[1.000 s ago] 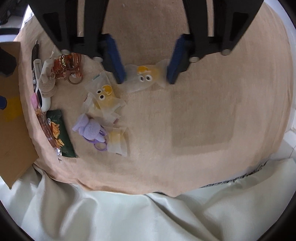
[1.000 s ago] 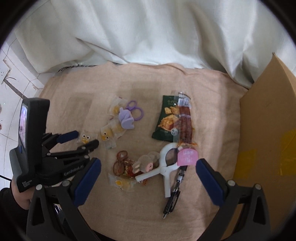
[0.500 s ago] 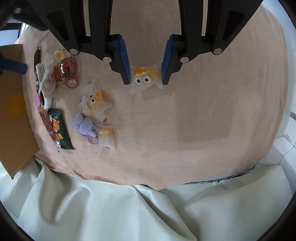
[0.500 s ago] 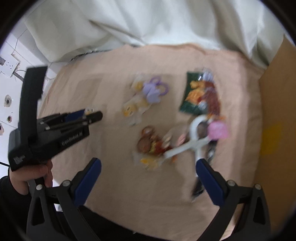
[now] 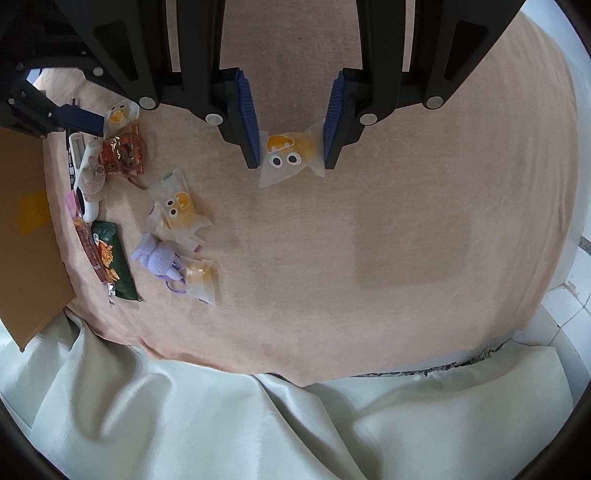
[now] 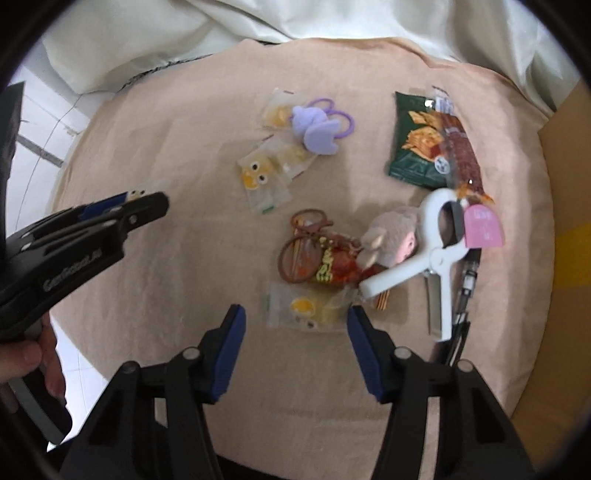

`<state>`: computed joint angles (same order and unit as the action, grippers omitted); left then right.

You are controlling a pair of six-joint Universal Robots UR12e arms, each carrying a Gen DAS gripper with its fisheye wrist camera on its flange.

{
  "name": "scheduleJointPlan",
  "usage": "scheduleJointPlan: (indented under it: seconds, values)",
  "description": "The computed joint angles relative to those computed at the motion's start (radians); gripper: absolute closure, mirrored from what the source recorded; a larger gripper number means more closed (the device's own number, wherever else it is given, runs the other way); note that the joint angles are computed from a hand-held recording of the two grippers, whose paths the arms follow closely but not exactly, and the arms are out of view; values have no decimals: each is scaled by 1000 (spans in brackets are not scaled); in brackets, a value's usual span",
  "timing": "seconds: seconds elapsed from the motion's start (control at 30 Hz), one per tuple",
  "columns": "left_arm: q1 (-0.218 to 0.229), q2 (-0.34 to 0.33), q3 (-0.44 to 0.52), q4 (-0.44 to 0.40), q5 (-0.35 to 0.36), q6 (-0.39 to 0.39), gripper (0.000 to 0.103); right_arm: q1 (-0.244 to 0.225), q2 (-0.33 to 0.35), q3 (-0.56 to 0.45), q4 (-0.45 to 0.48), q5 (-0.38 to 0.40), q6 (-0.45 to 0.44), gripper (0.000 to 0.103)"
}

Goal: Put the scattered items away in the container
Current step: 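Grasp another eyed candy wrapper with the right tool, then carry both held candies over the cardboard box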

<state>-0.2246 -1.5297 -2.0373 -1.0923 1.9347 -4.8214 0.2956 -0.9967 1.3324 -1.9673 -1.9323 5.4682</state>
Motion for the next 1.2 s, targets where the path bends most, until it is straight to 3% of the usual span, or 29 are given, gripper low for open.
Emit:
scheduleJointPlan:
  seconds: [0.03, 0.1, 0.27, 0.4, 0.6, 0.8, 1.0, 1.2]
  values:
    - [0, 1, -2, -1, -1, -2, 69, -1, -3, 7, -7, -1, 7, 41]
    - [0, 5, -5, -1, -4, -5, 69, -2, -6, 10, 0, -3, 18, 64]
    - [0, 10, -10, 4, -5, -16, 69, 0, -15, 23, -29, -5, 4, 72]
    - [-3, 20, 1, -14, 15, -25, 69, 15, -22, 0, 10, -58, 22, 72]
    - [-1, 44, 38, -67, 77, -21, 69, 33, -41, -71, 214, -154, 78, 72]
    - [-5, 62, 105, -180, 165, -30, 69, 44, -70, -105, 373, -221, 92, 72]
    - [-9, 70, 146, -219, 217, -36, 69, 35, -89, -104, 441, -265, 91, 72]
    - [-5, 51, 189, -246, 233, 7, 69, 47, -93, -111, 475, -285, 108, 72]
